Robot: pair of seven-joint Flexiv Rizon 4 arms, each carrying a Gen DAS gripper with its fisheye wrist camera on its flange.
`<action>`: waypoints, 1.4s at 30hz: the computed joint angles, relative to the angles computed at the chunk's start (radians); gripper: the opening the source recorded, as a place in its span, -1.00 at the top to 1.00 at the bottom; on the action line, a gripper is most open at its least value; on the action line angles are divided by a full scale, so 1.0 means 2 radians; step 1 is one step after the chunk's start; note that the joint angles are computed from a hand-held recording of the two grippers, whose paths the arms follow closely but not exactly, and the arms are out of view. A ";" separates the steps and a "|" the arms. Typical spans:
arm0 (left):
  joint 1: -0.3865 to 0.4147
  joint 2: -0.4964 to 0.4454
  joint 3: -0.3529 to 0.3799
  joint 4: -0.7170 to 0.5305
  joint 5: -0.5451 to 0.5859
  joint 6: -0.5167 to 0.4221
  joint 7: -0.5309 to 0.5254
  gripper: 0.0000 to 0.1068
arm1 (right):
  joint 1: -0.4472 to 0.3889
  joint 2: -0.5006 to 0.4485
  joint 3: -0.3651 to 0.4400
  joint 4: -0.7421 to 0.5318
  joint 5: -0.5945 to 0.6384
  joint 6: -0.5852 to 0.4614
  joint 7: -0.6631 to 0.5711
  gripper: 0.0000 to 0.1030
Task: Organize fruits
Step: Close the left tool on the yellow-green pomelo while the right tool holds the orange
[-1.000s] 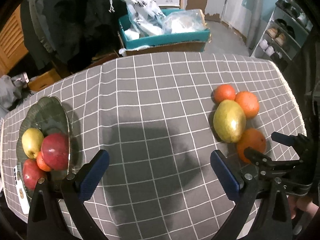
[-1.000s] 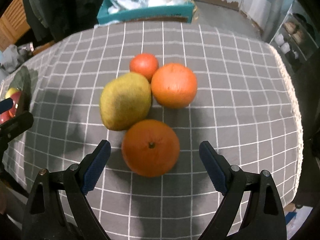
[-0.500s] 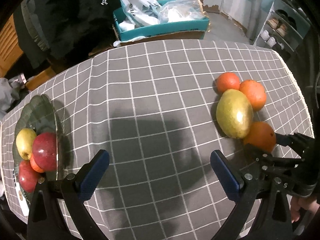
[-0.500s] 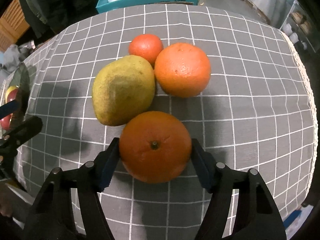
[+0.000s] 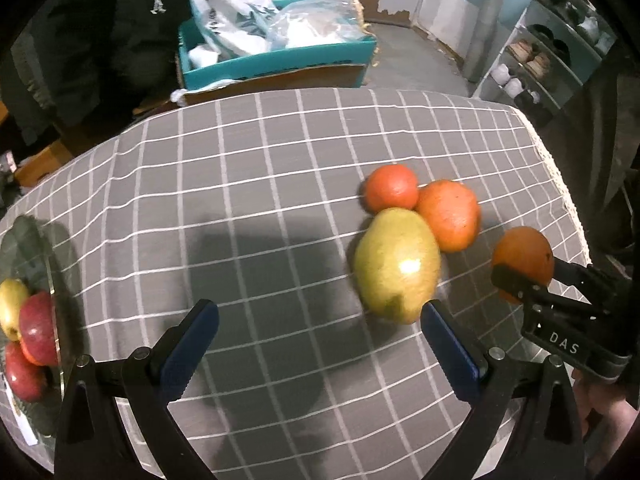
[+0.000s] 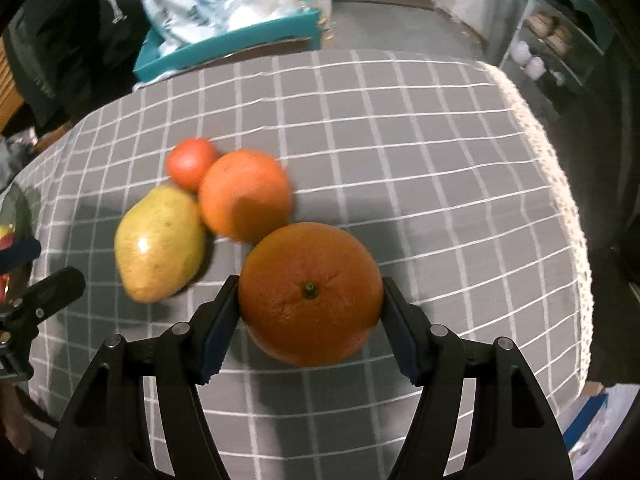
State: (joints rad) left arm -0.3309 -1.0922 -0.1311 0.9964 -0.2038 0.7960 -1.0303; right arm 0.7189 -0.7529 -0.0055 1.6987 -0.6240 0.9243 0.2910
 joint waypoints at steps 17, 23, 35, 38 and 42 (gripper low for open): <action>-0.041 -0.055 0.012 -0.090 0.020 -0.056 -0.014 -0.90 | -0.008 0.008 -0.005 0.017 -0.010 -0.002 0.037 -0.32; -0.044 -0.074 0.013 -0.114 0.021 -0.069 -0.019 -0.56 | -0.011 0.006 -0.004 0.019 -0.008 0.002 0.040 -0.32; -0.040 -0.068 0.005 -0.097 0.014 -0.065 0.000 -0.26 | -0.011 0.000 -0.001 0.007 0.001 -0.006 0.023 -0.32; -0.036 -0.060 0.004 -0.082 0.013 -0.055 0.000 -0.26 | -0.008 0.000 -0.002 0.002 0.000 -0.015 0.020 -0.32; -0.031 -0.046 0.003 -0.060 0.013 -0.032 0.004 -0.26 | -0.006 0.002 -0.003 0.000 -0.005 -0.023 0.020 -0.32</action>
